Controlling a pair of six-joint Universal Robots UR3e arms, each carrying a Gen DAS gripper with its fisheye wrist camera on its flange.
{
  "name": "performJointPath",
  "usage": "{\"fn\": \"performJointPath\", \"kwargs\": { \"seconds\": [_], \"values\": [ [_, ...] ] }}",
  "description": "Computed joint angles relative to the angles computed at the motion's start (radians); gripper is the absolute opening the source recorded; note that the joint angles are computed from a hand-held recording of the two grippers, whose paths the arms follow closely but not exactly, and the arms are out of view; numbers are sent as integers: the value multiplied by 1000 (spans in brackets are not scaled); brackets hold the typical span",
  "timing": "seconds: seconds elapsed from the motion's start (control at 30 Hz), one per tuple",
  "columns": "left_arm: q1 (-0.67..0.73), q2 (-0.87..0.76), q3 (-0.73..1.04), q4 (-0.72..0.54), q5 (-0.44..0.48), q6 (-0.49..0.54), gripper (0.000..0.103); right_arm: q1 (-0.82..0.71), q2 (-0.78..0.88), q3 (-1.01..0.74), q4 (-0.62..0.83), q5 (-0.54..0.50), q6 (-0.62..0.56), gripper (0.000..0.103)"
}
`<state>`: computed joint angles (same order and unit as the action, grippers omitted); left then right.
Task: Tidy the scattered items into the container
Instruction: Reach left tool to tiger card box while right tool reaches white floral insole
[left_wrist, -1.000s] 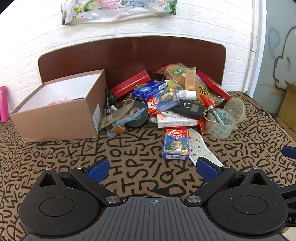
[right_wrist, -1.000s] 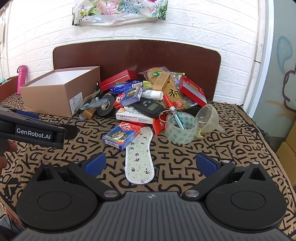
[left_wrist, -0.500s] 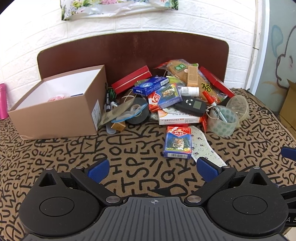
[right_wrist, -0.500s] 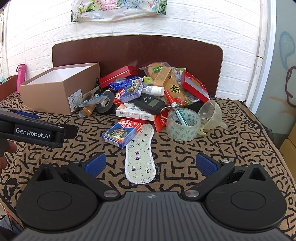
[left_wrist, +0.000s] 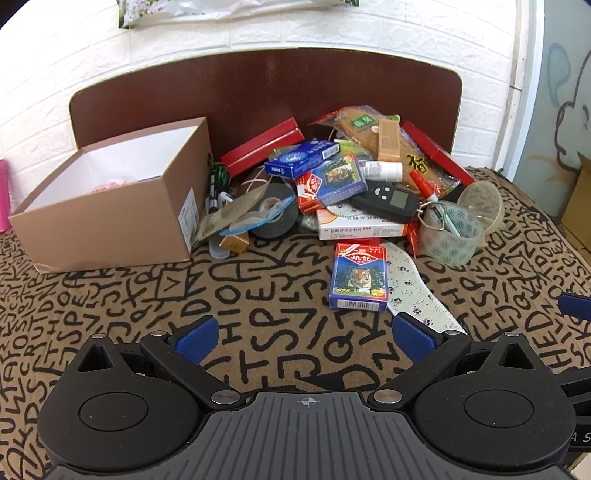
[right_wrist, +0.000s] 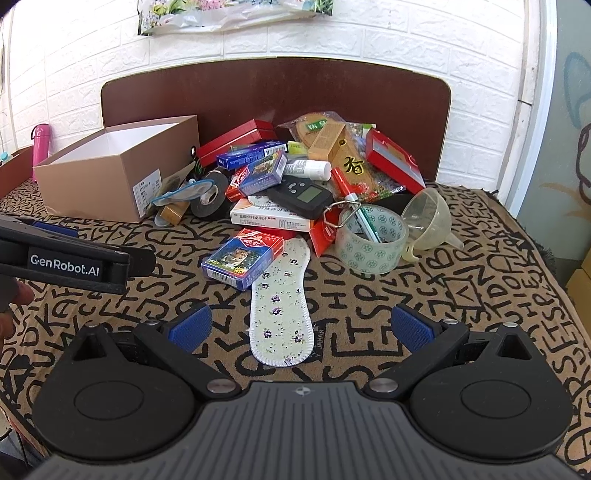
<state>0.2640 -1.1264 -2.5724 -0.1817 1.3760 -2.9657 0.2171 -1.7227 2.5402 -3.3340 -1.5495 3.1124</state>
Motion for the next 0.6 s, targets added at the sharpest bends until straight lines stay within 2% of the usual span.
{"fn": "performJointPath", "kwargs": {
  "seconds": [0.2, 0.43, 0.6],
  "values": [
    [-16, -113, 26, 56, 15, -6, 103, -14, 68, -28, -4, 23, -1, 103],
    [-47, -324, 103, 143, 18, -16, 103, -47, 234, -95, -17, 72, -2, 102],
    [-106, -505, 234, 162, 25, -16, 95, -72, 361, -153, -35, 114, -31, 102]
  ]
}}
